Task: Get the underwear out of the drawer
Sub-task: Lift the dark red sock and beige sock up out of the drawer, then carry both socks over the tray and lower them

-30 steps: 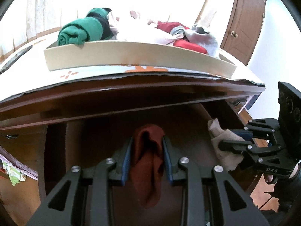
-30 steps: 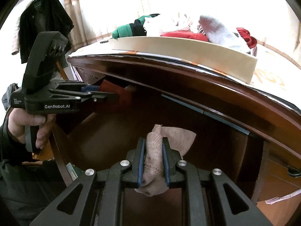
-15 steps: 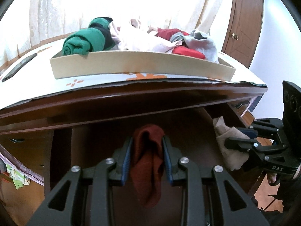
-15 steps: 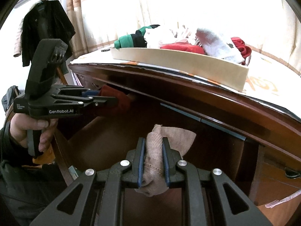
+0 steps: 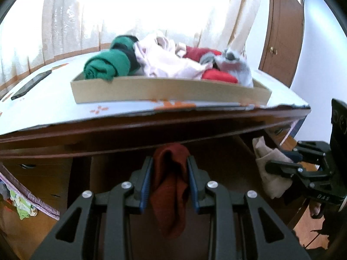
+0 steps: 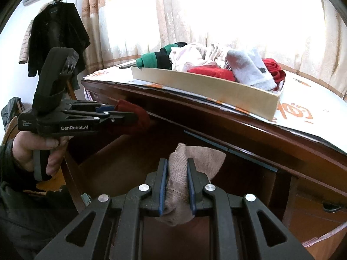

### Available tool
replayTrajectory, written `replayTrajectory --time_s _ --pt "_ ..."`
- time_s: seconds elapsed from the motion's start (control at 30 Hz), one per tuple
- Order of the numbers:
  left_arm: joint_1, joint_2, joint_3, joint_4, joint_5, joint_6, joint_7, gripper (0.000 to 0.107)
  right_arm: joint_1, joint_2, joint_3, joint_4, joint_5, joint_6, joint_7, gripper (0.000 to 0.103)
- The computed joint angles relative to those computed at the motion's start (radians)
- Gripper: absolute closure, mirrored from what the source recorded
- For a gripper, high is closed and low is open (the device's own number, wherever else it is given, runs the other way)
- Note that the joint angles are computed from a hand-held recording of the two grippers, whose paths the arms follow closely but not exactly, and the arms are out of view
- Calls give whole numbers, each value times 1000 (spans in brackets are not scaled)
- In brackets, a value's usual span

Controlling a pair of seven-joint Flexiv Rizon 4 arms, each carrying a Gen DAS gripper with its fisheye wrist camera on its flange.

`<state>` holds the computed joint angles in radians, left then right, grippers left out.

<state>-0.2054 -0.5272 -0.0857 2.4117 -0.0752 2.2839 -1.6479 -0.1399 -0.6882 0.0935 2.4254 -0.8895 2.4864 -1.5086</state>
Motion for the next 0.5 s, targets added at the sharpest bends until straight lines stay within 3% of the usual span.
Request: replayTrajectory --time_s 0.1,0.23,0.37,0.5 --pt "-44 37 28 7 -39 27 32 78 -7 26 9 15 5 49 -17 84" --pt "-117 109 65 -24 -137 14 154 78 20 122 12 4 20 78 -12 84" --pt "-93 143 49 -104 -151 -74 228 78 72 173 1 -90 38 10 44 84" --pt "-112 121 69 -200 -218 -173 308 78 124 155 -3 -213 89 -96 93 84"
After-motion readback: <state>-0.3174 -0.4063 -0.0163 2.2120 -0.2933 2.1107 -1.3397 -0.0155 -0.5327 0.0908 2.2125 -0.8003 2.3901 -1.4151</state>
